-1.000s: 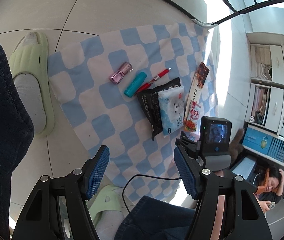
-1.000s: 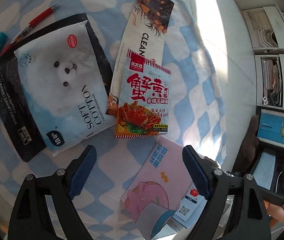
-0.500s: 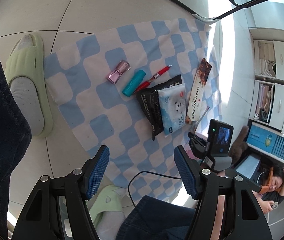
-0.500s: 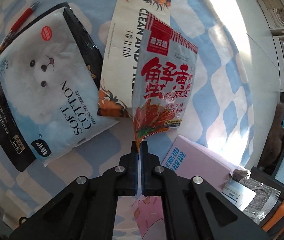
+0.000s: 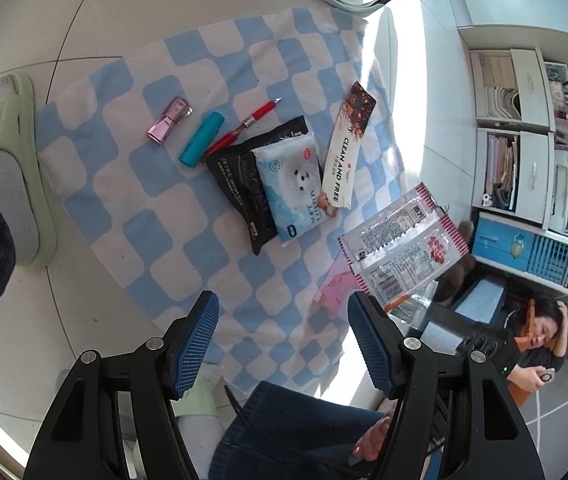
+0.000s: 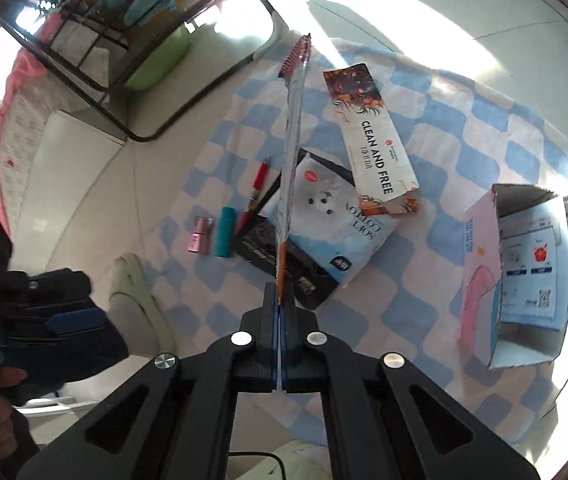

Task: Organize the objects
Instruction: 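Carry the snack packet with the right gripper and release it into the pink box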

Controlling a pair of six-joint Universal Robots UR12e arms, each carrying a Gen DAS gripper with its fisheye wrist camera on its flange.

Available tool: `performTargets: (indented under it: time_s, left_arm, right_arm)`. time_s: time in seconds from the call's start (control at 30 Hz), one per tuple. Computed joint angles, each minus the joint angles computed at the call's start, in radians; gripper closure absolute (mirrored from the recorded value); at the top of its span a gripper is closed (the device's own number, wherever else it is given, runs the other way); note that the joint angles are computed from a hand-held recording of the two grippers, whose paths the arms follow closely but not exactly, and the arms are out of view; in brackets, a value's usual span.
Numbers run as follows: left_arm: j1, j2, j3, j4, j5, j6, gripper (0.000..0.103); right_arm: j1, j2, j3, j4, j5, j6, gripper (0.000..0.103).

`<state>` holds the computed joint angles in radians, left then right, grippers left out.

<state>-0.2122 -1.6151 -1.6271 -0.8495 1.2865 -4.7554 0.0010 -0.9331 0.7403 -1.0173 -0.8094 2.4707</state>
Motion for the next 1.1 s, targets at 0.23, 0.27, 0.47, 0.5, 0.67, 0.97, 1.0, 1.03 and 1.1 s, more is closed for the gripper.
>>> performTargets:
  time_s: [0.23,0.27,0.47,0.5,0.67,0.97,1.0,1.03,1.1]
  left_arm:
    - [0.008,0.021,-0.137,0.296,-0.081,-0.163,0.037]
    - [0.008,0.022,-0.161,0.361,-0.082,-0.204,0.037]
    - [-0.01,0.019,-0.257,0.689,0.022,-0.359,0.038]
    - [-0.015,0.023,-0.261,0.699,0.05,-0.345,0.044]
    - [-0.012,0.047,-0.271,0.647,0.06,-0.294,0.103]
    - [-0.023,0.042,-0.275,0.714,0.08,-0.331,0.103]
    - [-0.023,0.039,-0.278,0.733,0.076,-0.338,0.103]
    - [-0.021,0.033,-0.283,0.762,0.065,-0.345,0.103]
    - [-0.017,0.012,-0.281,0.807,0.027,-0.347,0.103]
  right_arm:
    - [-0.029,0.024,-0.093,0.445,0.19,-0.192,0.102]
    - [-0.025,0.023,-0.098,0.475,0.19,-0.217,0.102]
    - [0.0,0.013,-0.127,0.569,0.164,-0.368,0.102]
    - [0.002,0.01,-0.128,0.575,0.161,-0.392,0.102]
    - [-0.003,-0.025,-0.072,0.518,0.181,-0.41,0.098]
    - [-0.027,-0.038,0.012,0.397,0.273,-0.08,0.044]
    - [-0.029,-0.028,0.007,0.417,0.293,-0.06,0.044]
    - [-0.029,-0.022,0.005,0.422,0.309,-0.047,0.044]
    - [-0.024,-0.018,0.01,0.396,0.309,-0.025,0.049]
